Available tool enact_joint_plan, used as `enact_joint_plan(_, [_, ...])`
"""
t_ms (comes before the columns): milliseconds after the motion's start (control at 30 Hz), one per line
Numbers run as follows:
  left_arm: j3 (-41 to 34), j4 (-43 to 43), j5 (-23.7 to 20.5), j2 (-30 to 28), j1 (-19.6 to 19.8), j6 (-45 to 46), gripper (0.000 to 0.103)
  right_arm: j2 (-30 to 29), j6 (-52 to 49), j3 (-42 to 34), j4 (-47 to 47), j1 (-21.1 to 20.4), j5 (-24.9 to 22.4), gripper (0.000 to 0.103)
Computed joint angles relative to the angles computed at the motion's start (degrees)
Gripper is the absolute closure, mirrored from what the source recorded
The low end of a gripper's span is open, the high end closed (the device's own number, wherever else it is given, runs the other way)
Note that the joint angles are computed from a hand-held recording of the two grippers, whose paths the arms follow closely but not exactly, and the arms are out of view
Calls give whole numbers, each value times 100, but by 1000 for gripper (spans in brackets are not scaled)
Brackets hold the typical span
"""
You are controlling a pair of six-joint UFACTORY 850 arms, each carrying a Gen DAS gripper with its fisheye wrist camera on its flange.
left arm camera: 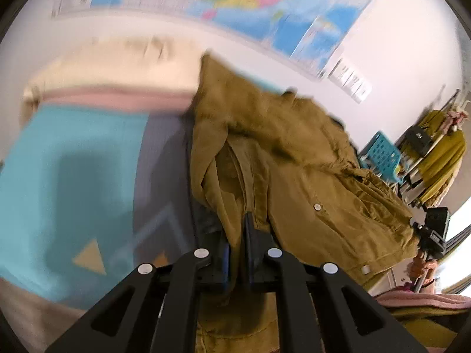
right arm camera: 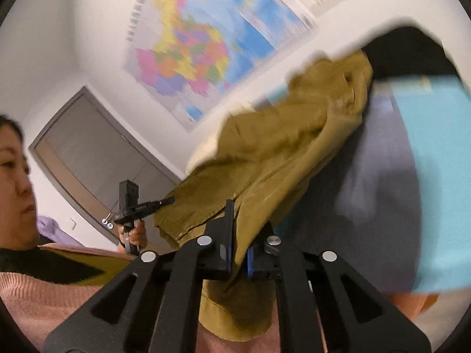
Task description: Fold large clothes
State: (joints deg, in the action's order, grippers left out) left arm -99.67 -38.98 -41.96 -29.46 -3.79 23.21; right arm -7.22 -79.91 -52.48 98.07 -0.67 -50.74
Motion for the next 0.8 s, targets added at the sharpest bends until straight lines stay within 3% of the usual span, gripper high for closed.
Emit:
enact_joint_plan(67, [-53,101,-215,-170,-26,-99,96,-208,229,73,-60,-9,-46,96])
enact_joint_plan(200, [-23,357,-213,-274,-100,-332,94,-331,390,241,-35,-25,-76,90])
enact_joint_plan(233, [-46,317,-254,-296,-88,-295,92,-286,439,273,-117,-4,72,78])
enact_joint_plan(300, [-130,292,-461,-365,-58,-277,72,-247,439,317,-219,24,94,61])
enact_joint_plan(333, [-159,343,-537,-397,-65,-261,71,-248,495,331,-371,48,91,48])
enact_joint_plan(400, [-41,324,-410,-325,-84,-50,67,-281,600,338,-562,139,161,46])
enact_joint_plan(433, [52,274,-392,-269,-60,97,67,-292,588,350,-561,154,155,47])
enact_joint_plan(467, [58,314,-361,-265,-82,105,67,-294,550,366,-485,179,161,59])
enact_joint_plan(500, [38,406,-352,-266,-109,38,76,-299,405,397,-336,157,-15,69])
enact_joint_plan(533, [13,432,-370,-270,-111,3,85,-252,261,426,-175,171,-61,88])
enact_joint_plan(567, [6,391,-370,-264,-85,-49,93,-195,153,426,10,192,-68,92])
enact_joint_plan(600, [-48,262,-384,-297,-72,-98,95,-88,11,461,195,172,-124,93])
enact_joint_plan(800, [-260,-474,-392,-199,66,211,96,278,-363,256,687,132,11,98])
